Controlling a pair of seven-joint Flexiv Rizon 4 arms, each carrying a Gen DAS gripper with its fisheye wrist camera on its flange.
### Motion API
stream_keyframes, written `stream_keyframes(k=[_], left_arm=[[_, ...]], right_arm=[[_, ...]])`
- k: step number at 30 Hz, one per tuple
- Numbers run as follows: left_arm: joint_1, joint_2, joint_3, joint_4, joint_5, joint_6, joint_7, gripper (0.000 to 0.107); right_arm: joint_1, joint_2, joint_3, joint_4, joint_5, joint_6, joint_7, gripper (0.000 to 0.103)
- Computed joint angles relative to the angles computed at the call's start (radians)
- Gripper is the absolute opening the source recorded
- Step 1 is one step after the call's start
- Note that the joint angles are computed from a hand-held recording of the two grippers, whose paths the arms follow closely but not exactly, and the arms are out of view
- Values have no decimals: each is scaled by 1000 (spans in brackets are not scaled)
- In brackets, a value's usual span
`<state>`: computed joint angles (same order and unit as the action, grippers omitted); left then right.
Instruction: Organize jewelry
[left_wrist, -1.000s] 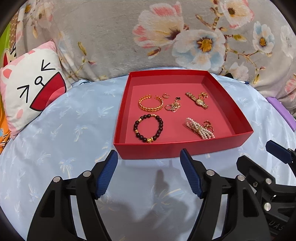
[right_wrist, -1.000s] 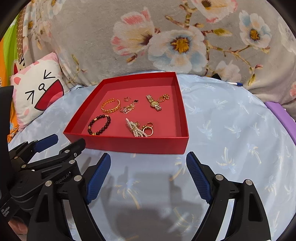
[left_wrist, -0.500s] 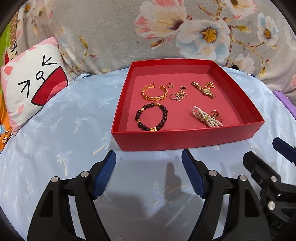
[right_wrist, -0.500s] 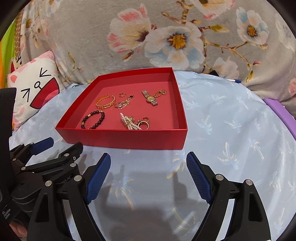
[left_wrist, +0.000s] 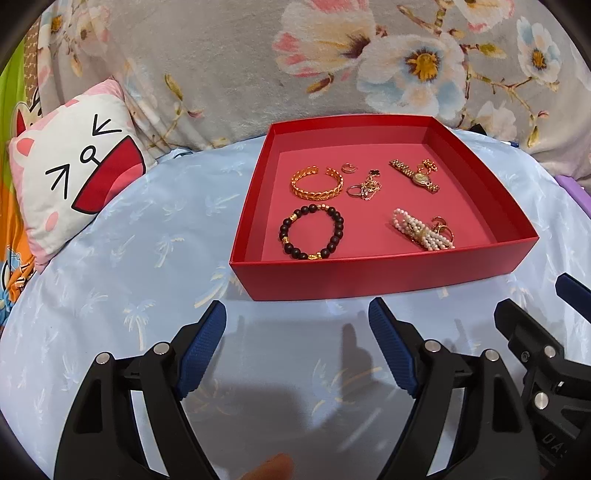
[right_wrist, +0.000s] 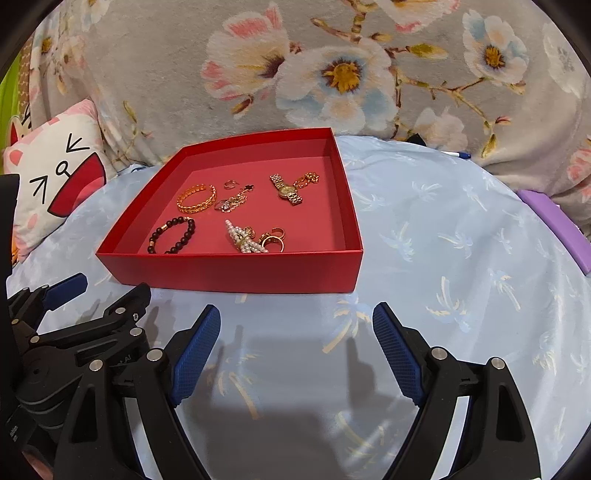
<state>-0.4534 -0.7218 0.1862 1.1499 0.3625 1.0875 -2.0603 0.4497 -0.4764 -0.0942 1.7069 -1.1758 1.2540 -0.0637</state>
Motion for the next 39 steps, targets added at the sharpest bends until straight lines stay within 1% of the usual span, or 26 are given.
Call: stream_keyframes(k=[16,24,34,39], left_arm=[[-23,9,31,2,56,16,-60,77],[-22,13,31,6,67,21,-70,77],[-21,14,30,9,72,25,-73,77],[-10,19,18,20,58,45,-62,76]], right_arm=[[-4,6,5,2,-31,-21,24,83],[-7,10,7,5,-61,-27,47,83],[-13,10,14,3,-69,-32,50,83],[-18,12,11,3,-87,-22,62,83]])
